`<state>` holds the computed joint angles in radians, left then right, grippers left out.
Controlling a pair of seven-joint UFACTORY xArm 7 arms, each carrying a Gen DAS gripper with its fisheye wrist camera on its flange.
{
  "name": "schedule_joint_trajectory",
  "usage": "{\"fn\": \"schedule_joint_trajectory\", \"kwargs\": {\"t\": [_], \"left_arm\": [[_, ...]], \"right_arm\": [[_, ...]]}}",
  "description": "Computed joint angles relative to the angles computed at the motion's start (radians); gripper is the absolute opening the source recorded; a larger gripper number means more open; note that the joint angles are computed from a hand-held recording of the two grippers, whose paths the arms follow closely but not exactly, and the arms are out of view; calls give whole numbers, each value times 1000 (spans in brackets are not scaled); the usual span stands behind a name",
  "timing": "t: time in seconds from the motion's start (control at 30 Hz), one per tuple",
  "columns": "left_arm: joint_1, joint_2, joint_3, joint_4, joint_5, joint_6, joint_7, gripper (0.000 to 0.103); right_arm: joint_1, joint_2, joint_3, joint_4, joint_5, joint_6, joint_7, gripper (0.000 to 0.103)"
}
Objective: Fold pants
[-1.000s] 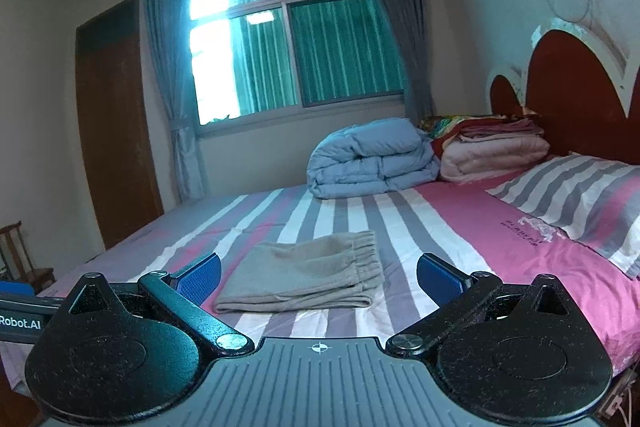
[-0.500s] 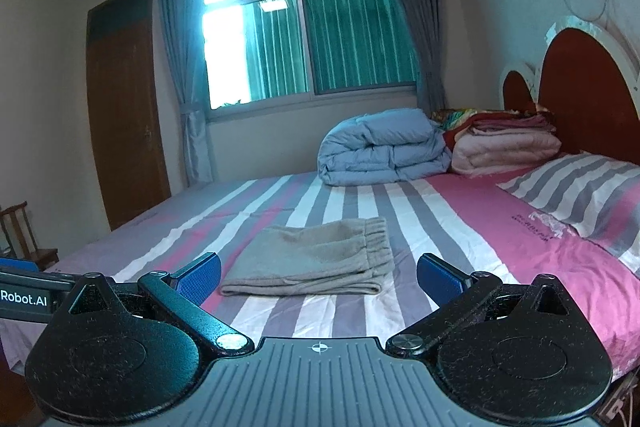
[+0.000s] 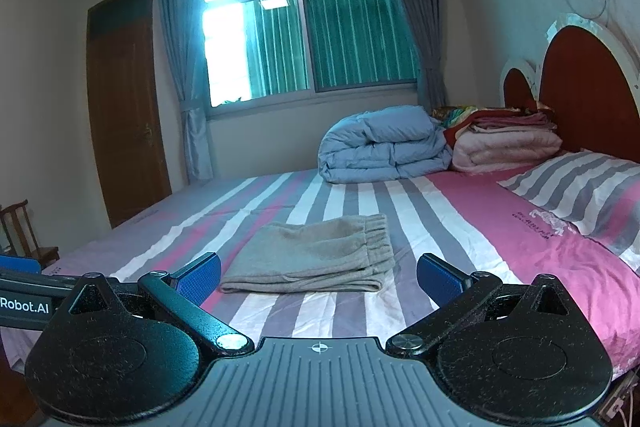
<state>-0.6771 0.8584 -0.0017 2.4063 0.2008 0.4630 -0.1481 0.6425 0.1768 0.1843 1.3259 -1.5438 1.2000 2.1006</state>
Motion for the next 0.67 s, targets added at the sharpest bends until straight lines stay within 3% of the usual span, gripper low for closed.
{"fn": "schedule_joint_trajectory", "kwargs": {"t": [0.27, 0.43, 0.57, 0.67], "left_arm": [[0, -1, -5, -10, -4, -6, 11, 97], [-6, -46, 7, -104, 16, -88, -9, 96], [-21, -85, 52, -181, 40, -161, -99, 91], [-9, -64, 36, -138, 33, -133, -123, 97]], "right_arm": [[6, 8, 3, 18, 35, 34, -20, 103], [27, 4, 3, 21, 29, 96, -1, 103], [27, -3, 6, 13, 19, 103, 2, 103], [19, -12, 6, 5, 22, 89, 1, 103]]}}
